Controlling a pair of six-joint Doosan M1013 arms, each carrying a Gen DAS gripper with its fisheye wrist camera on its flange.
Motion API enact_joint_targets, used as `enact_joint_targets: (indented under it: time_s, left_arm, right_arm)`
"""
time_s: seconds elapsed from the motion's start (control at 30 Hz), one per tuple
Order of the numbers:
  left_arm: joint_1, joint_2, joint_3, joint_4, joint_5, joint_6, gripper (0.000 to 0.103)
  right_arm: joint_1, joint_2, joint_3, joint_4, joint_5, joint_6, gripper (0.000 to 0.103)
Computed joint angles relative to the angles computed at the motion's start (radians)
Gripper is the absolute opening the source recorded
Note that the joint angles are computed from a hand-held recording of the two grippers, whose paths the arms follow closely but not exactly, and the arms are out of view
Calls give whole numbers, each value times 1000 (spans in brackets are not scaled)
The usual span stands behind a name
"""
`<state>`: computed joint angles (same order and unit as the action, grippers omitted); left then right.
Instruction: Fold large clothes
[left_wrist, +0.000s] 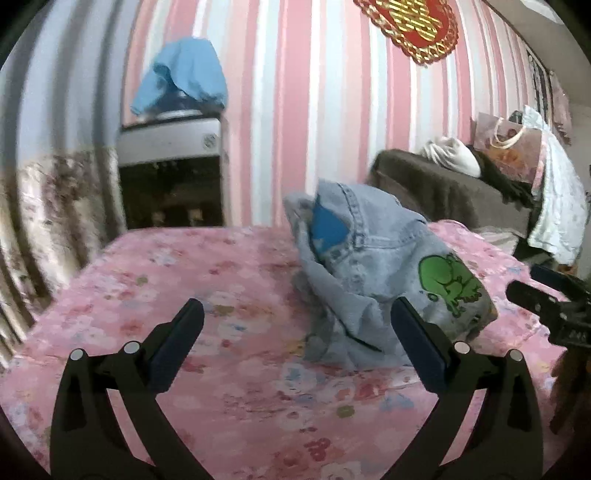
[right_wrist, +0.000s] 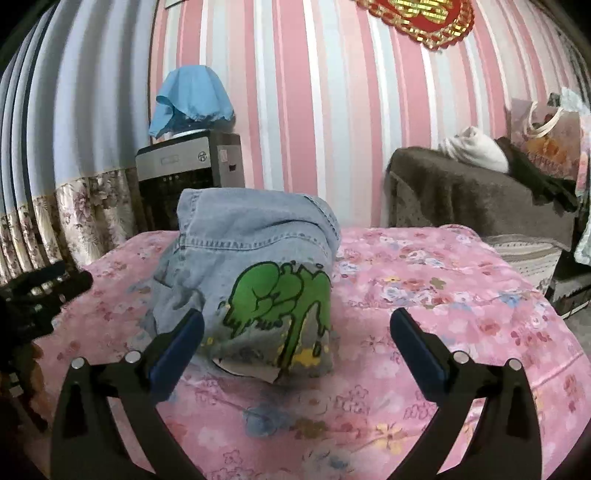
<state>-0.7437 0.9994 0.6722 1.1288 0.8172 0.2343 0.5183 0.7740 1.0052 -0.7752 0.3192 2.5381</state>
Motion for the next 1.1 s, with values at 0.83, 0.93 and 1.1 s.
enact_joint_targets:
  time_s: [0.83, 0.93, 1.1]
  left_arm:
    - [-50, -31, 137, 390, 248, -362, 100]
    - [-52, -38, 155, 416, 251, -397, 100]
    - [-54, -43, 168, 440, 256, -424, 100]
  right_arm:
    - [37, -28, 88, -581, 35, 556, 101]
    - [38, -28, 88, -578, 37, 552, 101]
    - [36, -27, 87, -566, 35, 546, 101]
